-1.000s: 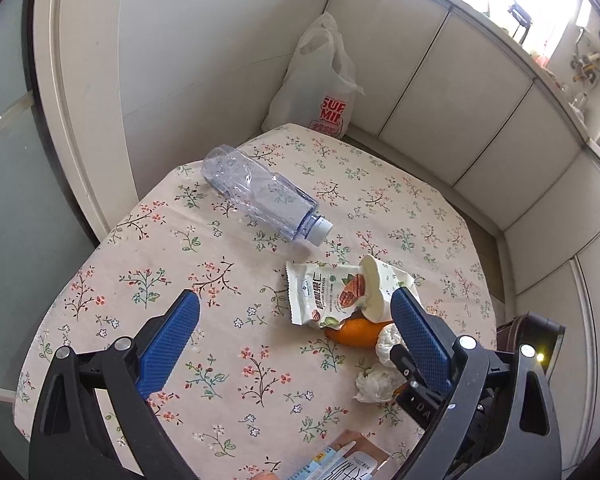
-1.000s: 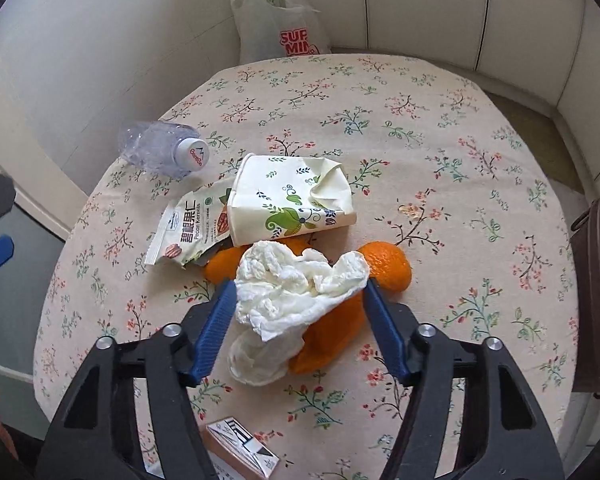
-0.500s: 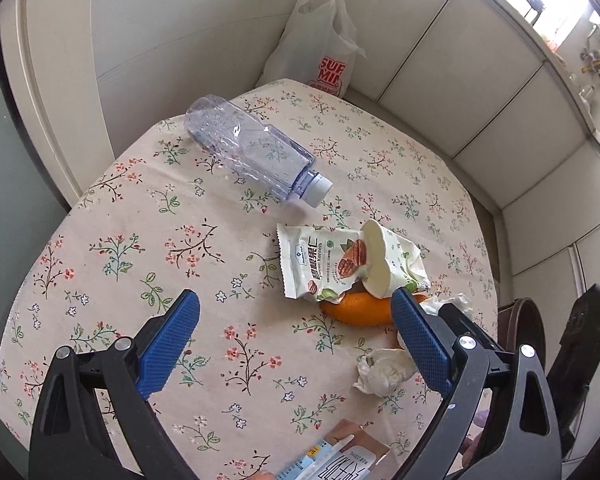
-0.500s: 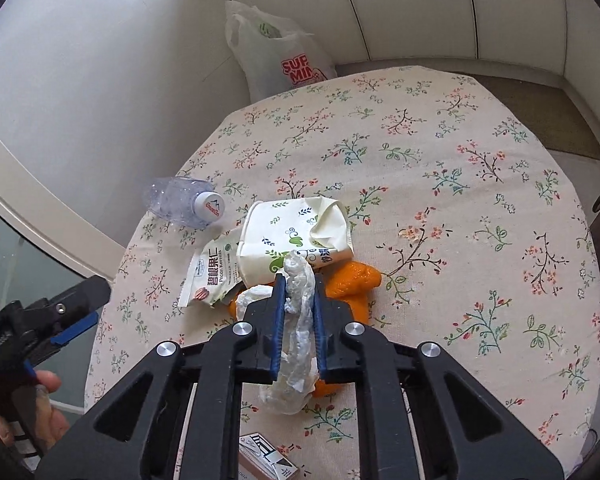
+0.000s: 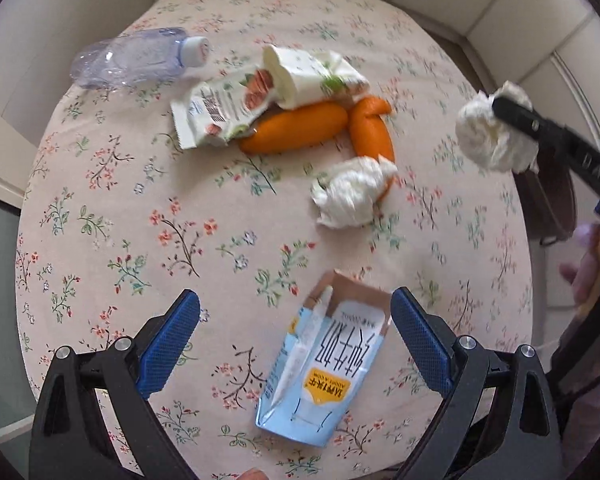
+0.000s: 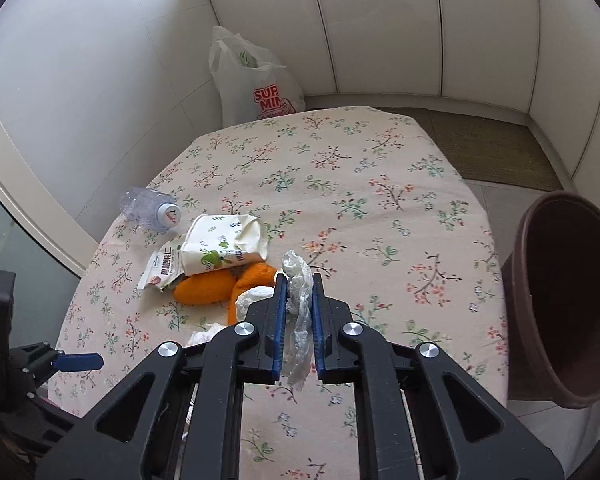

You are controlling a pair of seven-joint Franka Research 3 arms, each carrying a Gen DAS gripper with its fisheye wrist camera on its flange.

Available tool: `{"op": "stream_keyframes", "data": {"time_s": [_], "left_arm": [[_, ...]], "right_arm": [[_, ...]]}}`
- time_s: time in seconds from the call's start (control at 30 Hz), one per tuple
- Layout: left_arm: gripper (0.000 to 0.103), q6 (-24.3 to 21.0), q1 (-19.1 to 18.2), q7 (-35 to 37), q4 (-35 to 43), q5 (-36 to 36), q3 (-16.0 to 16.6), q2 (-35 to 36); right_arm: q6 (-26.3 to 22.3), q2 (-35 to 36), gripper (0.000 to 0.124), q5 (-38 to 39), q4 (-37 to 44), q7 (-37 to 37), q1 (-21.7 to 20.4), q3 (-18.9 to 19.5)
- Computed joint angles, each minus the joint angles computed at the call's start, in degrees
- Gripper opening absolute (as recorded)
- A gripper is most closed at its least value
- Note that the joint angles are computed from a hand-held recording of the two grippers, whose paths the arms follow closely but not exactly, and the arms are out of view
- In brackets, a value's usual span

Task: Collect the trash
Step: 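Carry the tissue toward the bucket with the right gripper while the left grasps the milk carton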

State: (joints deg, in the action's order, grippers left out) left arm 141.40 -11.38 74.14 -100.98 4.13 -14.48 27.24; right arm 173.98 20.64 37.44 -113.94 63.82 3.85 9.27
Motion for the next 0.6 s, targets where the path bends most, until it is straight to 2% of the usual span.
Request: {"op": "stream_keyframes", "data": {"time_s": [0.23,0.3,0.33,0.43,0.6], "left_arm": [[0.093,-8.68,-4.08,2.75,2.84,6.21,0.77,2.8],[0.088,-8.79,-4.77,2.67,2.53,7.5,0.93,2.86],[0.078,-8.94,-4.51,3.27,2.57,6.91,0.46,3.01],[0.062,-8.82,-4.56,3.33,2.24,6.57,0.35,3.06],[0.061,-6.62,-4.54,2.57,0.28,6.58,0.33,2.16]], "right_arm": [[2.03,-4.22,0.011,3.22,-5.34,-4.57,-2.15,0.93],[2.18,-4.62,0.011,3.69,-5.94,-5.17,-2.11,0.58],[2.2,-4.72,0.011,3.99,-6.11,-5.41,-2.12,0.5],[2.27,-5.03,0.011,5.14,-6.38,-6.53,-2.35,0.61],[2.34,-5.1,0.011,5.52,-6.3,-6.91,-1.39,-0.1]]}}
